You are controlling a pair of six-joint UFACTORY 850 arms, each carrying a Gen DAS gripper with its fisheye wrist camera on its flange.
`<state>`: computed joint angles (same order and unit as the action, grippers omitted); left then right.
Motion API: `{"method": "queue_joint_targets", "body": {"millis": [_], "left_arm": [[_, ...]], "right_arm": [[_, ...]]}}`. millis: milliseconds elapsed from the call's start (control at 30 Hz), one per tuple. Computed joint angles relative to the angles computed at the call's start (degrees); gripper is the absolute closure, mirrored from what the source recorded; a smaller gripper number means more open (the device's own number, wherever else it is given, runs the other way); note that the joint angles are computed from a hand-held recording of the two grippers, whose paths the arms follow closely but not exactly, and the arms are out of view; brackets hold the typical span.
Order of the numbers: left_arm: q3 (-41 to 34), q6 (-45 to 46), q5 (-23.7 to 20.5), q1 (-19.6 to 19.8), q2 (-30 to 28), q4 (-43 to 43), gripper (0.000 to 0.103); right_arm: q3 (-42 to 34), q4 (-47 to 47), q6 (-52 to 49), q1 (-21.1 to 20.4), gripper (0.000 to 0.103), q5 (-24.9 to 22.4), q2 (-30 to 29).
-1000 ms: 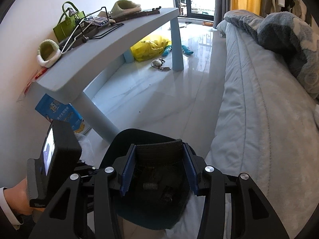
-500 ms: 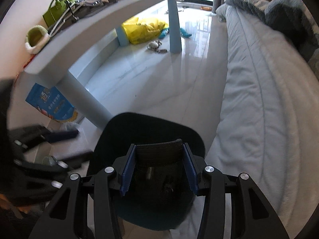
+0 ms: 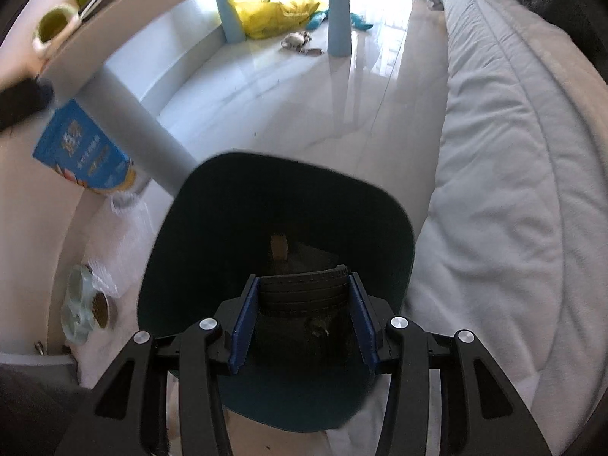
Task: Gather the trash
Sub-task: 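Open the left tool over the bin while the right tool opens, dropping the black strip, then move both open tools back over the bed toward the white socks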
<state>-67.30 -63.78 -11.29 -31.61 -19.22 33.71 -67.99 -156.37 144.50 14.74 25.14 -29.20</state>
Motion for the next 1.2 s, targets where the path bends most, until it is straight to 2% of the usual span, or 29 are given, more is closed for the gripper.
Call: {"method": "queue_joint_targets", "body": {"millis": [167, 300, 400, 467, 700, 800, 933, 1033, 1200], "left_arm": [[0.1, -4.8, 1.3, -0.1, 1.2, 4.8, 0.065], [0.2, -4.4, 2.1, 0.0, 1.7, 4.1, 0.065], [0.1, -3.4, 2.2, 0.0, 1.8, 3.0, 0.065], [0.0, -5.9, 2.2, -0.3, 2.1, 5.5, 0.065], [-1.9, -15.6, 1.8, -1.6, 2.1, 15.4, 0.065], [-3.1, -17.1, 1.7, -2.1, 1.6, 16.8, 0.065], [-5.0, -20.1, 1.0, -3.1, 0.8, 19.9, 0.065], [-6.6, -25.0, -0.1, -4.5, 0.2, 25.8, 0.065], [-9.0, -30.3, -1.6, -6.4, -0.8, 32.4, 0.064]], "right_arm": [[0.5, -4.1, 2.3, 0.6, 0.055, 0.0, -0.3], [1.2, -7.0, 3.8, 1.0, 0.053, -0.8, 0.2], [1.8, -9.0, 4.7, 1.2, 0.046, -1.2, 0.9], [2.2, -9.1, 4.3, 1.1, 0.040, -1.1, 1.3], [3.6, -6.1, 0.0, -0.1, 0.039, -1.7, 3.4], [4.2, -0.8, -5.3, -1.5, 0.039, -1.7, 4.8], [5.7, 12.4, -18.4, -4.0, 0.039, -1.3, 8.0], [6.7, 20.2, -26.2, -5.7, 0.037, -1.2, 10.5], [7.7, 27.5, -33.5, -8.5, 0.036, -1.0, 13.3]]}}
